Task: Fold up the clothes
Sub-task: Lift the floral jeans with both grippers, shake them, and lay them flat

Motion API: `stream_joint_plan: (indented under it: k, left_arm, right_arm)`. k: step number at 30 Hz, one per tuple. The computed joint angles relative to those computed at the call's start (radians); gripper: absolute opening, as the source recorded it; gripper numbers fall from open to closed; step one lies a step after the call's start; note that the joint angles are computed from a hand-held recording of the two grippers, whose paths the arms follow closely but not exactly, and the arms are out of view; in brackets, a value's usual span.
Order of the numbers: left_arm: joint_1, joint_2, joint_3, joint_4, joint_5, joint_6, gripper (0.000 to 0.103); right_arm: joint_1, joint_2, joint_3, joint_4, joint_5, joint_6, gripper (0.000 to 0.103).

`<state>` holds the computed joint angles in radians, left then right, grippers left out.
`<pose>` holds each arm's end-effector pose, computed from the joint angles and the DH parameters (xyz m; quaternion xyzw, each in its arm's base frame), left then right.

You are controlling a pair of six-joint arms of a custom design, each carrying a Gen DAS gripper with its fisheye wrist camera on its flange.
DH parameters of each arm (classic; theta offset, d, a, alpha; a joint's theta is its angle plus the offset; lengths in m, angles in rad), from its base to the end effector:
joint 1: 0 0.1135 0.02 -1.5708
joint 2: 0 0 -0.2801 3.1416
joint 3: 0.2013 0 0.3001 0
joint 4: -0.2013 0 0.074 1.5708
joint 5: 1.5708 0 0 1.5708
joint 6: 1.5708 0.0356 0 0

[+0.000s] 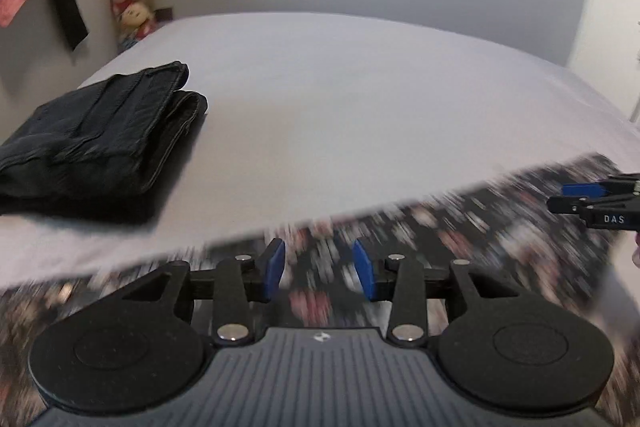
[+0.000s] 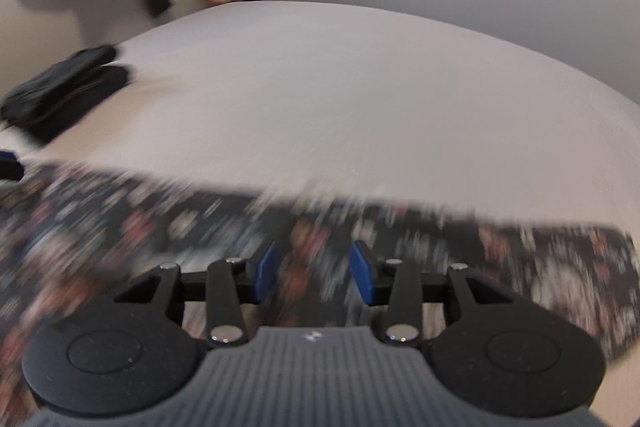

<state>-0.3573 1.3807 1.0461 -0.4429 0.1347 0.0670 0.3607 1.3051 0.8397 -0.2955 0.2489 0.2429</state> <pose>0.3191 -0.1242 0.2720 0.2192 0.8942 -0.1172 0.3724 0.2976 0.1029 0.2306 -0.0049 0.9133 0.0073 0.4072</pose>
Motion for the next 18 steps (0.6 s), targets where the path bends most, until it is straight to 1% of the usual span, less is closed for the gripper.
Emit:
stream_joint_plan:
  k: [1, 2, 4, 6, 8, 9, 11, 13, 16, 18]
  left_arm:
    - [0.007, -0.076, -0.047, -0.027, 0.018, 0.019, 0.045]
    - [0.004, -0.145, -0.081, -0.068, 0.009, 0.029, 0.045]
    - [-0.009, -0.249, -0.102, -0.17, -0.009, 0.049, 0.045]
    - [-0.041, -0.347, -0.133, -0.269, -0.032, 0.041, 0.047]
    - [-0.089, -0.432, -0.173, -0.346, -0.05, 0.032, 0.049]
    - [-0.116, -0.475, -0.192, -0.385, -0.061, 0.024, 0.05]
    - [-0.218, -0.505, -0.21, -0.46, -0.128, -0.04, 0.05]
    - [-0.321, -0.518, -0.22, -0.54, -0.183, -0.132, 0.05]
    - [-0.428, -0.514, -0.25, -0.609, -0.21, -0.307, 0.049]
    - [-0.488, -0.515, -0.269, -0.637, -0.227, -0.4, 0.048]
  right_arm:
    - [0.024, -0.082, -0.048, -0.034, -0.006, 0.017, 0.044]
    - [0.067, -0.162, -0.086, -0.094, 0.006, 0.052, 0.044]
    - [0.175, -0.32, -0.144, -0.232, 0.042, 0.141, 0.046]
    - [0.323, -0.474, -0.185, -0.389, 0.109, 0.255, 0.047]
    - [0.536, -0.595, -0.202, -0.568, 0.216, 0.426, 0.049]
    - [0.656, -0.596, -0.207, -0.621, 0.27, 0.53, 0.05]
    - [0.899, -0.559, -0.203, -0.726, 0.359, 0.762, 0.05]
    - [1.068, -0.533, -0.201, -0.78, 0.38, 0.926, 0.05]
    - [1.231, -0.435, -0.196, -0.804, 0.383, 1.12, 0.051]
    - [1.312, -0.342, -0.173, -0.831, 0.394, 1.202, 0.056]
